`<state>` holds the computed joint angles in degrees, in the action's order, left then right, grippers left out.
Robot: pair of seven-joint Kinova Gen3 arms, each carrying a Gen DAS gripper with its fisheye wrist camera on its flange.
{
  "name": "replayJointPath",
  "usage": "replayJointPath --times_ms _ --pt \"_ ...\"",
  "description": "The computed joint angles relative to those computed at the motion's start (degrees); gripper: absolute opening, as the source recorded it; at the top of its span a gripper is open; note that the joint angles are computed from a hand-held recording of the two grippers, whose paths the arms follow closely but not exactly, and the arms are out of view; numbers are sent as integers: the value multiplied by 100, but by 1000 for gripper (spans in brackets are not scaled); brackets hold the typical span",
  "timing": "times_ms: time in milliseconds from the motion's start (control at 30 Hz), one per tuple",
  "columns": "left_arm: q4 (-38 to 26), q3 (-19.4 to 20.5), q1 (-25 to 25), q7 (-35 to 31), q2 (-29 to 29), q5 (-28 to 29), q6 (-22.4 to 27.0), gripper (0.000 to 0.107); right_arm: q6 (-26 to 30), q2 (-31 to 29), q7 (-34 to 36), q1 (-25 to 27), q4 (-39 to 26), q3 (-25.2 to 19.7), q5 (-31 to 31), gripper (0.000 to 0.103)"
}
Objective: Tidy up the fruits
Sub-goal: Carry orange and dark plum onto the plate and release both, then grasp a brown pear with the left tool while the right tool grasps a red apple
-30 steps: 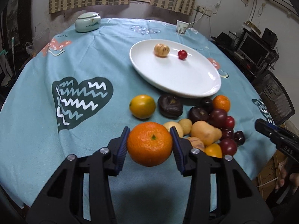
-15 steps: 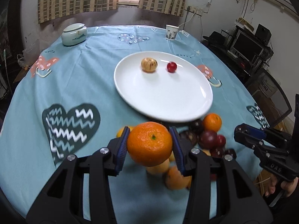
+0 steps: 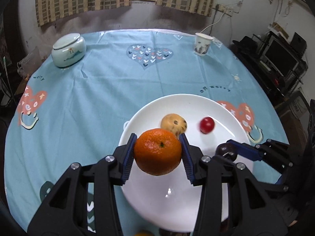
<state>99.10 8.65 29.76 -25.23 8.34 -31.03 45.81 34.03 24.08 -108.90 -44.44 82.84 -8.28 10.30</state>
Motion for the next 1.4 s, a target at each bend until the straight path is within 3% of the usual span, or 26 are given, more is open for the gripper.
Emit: replayJointPath --times_ms 133,367,500,533,567,633,733,867,1000,1133,1267,1333,1400 --pt "-105 -79 -170 -313 275 311 -144 45 272 410 385 215 -486 -172 -278 31" --pt "-337 -280 -51 -448 536 324 -36 46 309 591 495 107 -723 4 -334 32" --pt "-286 -381 182 -30 354 -85 67 70 506 631 86 -309 -824 338 204 38" --pt "-249 -360 205 54 255 -171 79 75 555 591 29 -407 -813 429 273 55" --pt "-182 -318 206 109 103 -222 60 78 510 523 -104 -456 -728 465 427 64" --pt "-74 -200 210 309 -137 -364 84 81 328 273 -517 -712 -454 666 893 64" --pt "171 90 200 603 -587 -541 120 87 422 -26 -1104 -700 -253 451 1556 64" --pt "548 667 324 1153 -1132 -977 495 95 685 -538 -1960 -58 195 -535 2174 65" --pt "977 792 1054 2060 -1436 -1411 995 97 552 -1082 -2187 945 848 -1585 1580 66" --pt "1399 1773 932 2992 -1588 -1548 1416 97 197 -1775 -3021 1792 1819 -2647 1591 66" --pt "1534 2834 912 3924 -1290 -1721 2015 97 173 -2397 -3953 2467 2520 -3709 2020 97" --pt "1546 3106 1144 4390 -1044 -1863 2305 97 144 -2666 -4419 2780 2807 -4240 2268 97" --pt "1511 3090 1573 4755 -766 -2005 2567 97 226 -2773 -4885 3055 2974 -4770 2489 97"
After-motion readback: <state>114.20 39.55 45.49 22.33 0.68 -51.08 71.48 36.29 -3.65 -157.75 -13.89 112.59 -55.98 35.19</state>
